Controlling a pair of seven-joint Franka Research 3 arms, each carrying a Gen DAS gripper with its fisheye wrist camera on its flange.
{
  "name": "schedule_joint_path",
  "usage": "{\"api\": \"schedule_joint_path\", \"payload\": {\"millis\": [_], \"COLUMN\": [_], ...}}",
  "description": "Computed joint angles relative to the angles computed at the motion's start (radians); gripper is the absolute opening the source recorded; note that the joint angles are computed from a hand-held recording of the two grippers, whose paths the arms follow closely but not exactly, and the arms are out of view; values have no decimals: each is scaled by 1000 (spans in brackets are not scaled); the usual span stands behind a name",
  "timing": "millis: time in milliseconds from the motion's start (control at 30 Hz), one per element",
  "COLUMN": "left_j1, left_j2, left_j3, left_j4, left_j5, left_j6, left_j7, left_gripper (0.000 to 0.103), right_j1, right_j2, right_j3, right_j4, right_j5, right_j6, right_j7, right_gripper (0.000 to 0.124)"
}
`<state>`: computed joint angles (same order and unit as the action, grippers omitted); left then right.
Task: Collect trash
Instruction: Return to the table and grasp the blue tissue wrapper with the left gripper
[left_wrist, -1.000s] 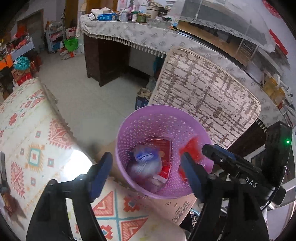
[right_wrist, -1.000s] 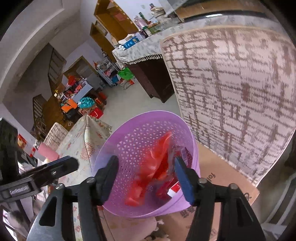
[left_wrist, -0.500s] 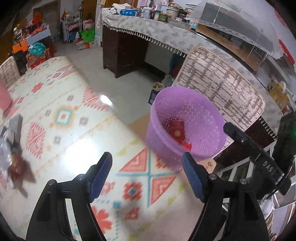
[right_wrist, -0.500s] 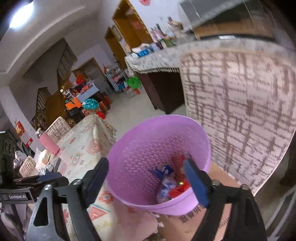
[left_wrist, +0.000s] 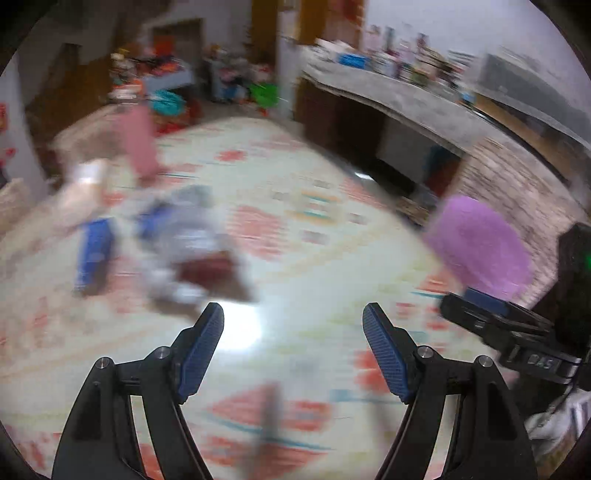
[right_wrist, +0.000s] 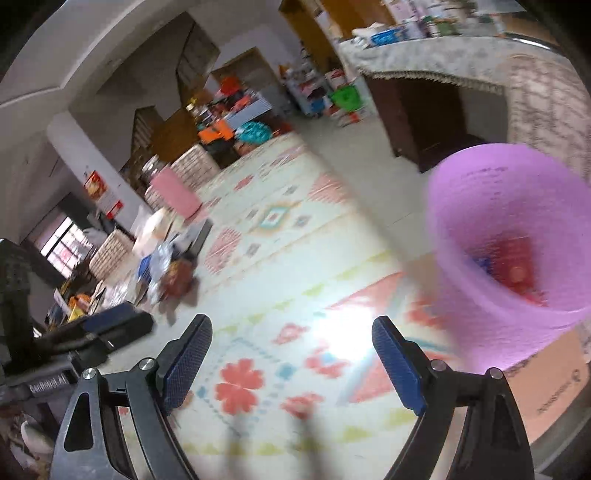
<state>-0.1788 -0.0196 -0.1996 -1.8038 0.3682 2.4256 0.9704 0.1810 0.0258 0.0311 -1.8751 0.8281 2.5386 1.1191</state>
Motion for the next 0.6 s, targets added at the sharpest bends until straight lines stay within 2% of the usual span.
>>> {"api": "schedule_joint_path", "payload": {"millis": [167, 300, 467, 600], "left_j1": [72, 130, 181, 213], "left_j2": [-76, -75, 22, 124], "left_j3": [49, 78, 102, 122], "left_j4": [-78, -81, 14, 123], "left_j5": [50, 67, 49, -14], "left_j6": [-43, -79, -121, -144], "left_j7": [-65, -61, -48, -19], "left_gripper": [76, 76, 76, 76], "right_j1": [34, 47, 50, 45], "right_j2": [45, 76, 79, 79], "right_j3": [32, 46, 52, 50], "right_j4": [26, 55, 55, 54], "right_j5": [5, -3, -4, 4], "right_j6": [43, 47, 64, 61], "right_j7": [0, -4, -7, 0], "right_gripper": [92, 92, 92, 92]}}
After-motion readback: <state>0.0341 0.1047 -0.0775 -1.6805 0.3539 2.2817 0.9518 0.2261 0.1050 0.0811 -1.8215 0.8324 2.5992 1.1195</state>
